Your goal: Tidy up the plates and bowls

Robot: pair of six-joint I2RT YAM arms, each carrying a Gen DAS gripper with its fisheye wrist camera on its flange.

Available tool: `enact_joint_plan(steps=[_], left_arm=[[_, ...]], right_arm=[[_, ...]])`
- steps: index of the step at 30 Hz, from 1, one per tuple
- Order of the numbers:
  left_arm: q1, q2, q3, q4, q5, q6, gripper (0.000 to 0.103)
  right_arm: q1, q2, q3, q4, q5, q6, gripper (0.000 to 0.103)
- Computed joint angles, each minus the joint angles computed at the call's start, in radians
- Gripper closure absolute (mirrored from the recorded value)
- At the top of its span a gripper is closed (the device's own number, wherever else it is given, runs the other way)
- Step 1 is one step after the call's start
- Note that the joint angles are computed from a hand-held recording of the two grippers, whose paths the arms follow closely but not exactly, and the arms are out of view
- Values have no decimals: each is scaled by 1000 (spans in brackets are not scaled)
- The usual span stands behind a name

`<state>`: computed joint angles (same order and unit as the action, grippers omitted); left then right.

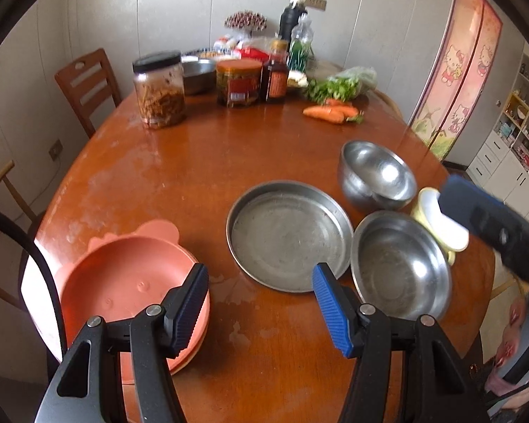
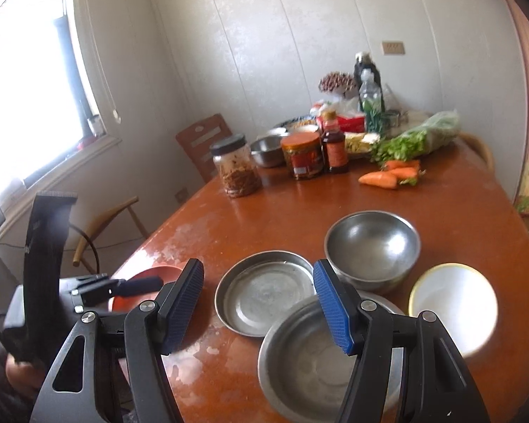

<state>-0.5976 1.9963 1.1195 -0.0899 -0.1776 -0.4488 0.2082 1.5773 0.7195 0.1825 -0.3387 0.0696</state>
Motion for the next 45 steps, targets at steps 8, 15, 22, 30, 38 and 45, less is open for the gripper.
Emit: enact_joint_plan(steps=[8, 15, 22, 30, 38, 45], left_arm=[[31, 88, 80, -58, 119, -22, 42], [58, 152, 152, -133, 179, -124, 42], [37, 228, 232, -174, 192, -166, 42], [54, 273, 297, -219, 204, -211, 42], [67, 312, 351, -248, 226, -226, 42], [61, 324, 365, -233, 233, -214, 43]], right_arm=[[38, 241, 264, -175, 3, -96, 39], [44, 435, 465, -316, 59, -164, 48], [55, 580, 612, -393, 121, -216, 54], [86, 663, 706, -435, 209, -240, 62], [140, 742, 832, -511, 354, -272, 63], [155, 781, 881, -559, 376, -324, 76]])
